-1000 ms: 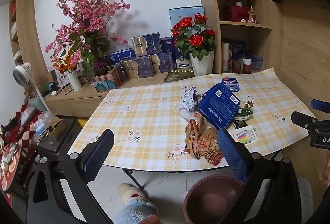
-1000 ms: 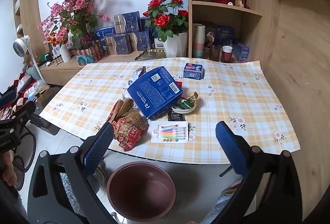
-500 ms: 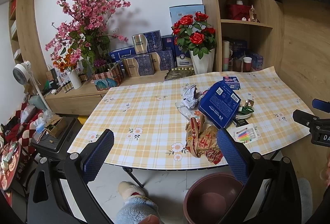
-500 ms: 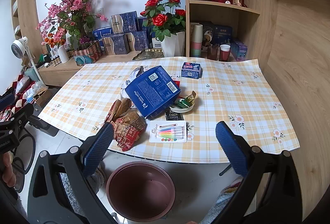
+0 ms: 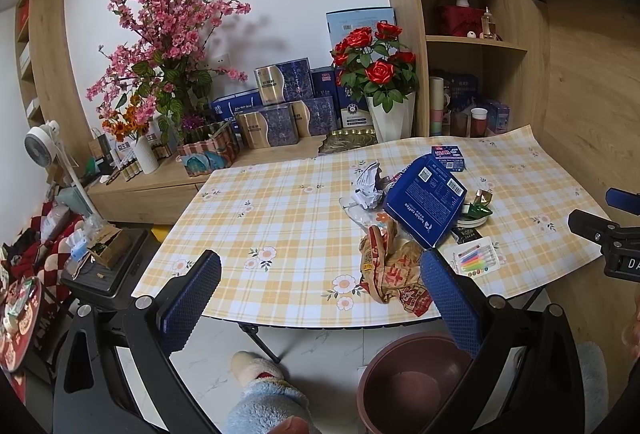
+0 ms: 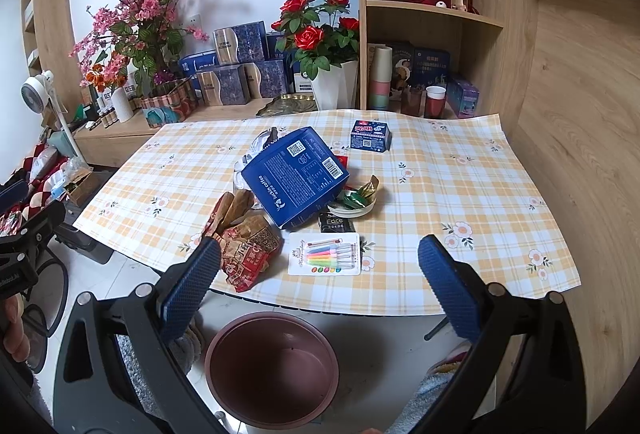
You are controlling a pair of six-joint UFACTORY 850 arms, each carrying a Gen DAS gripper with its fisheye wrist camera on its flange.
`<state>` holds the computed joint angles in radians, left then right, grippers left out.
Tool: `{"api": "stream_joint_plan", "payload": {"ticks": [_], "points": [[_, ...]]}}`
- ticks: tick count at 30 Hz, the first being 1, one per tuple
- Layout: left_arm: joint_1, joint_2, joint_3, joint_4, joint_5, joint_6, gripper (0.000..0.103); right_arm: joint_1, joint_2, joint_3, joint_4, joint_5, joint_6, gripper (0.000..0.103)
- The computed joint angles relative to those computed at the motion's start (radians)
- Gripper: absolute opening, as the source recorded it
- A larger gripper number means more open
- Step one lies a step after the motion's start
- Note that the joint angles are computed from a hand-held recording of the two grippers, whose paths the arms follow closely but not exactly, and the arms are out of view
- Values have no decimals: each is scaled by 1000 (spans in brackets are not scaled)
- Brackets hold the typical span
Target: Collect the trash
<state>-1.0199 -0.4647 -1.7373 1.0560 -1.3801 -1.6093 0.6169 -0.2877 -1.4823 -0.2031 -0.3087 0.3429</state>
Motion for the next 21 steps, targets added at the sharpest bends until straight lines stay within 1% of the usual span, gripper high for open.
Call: {"api": "stream_joint_plan", "payload": {"ticks": [21], "points": [[-1, -2, 1, -1, 1, 1, 98, -1, 3, 7, 0, 2, 7, 97]]}}
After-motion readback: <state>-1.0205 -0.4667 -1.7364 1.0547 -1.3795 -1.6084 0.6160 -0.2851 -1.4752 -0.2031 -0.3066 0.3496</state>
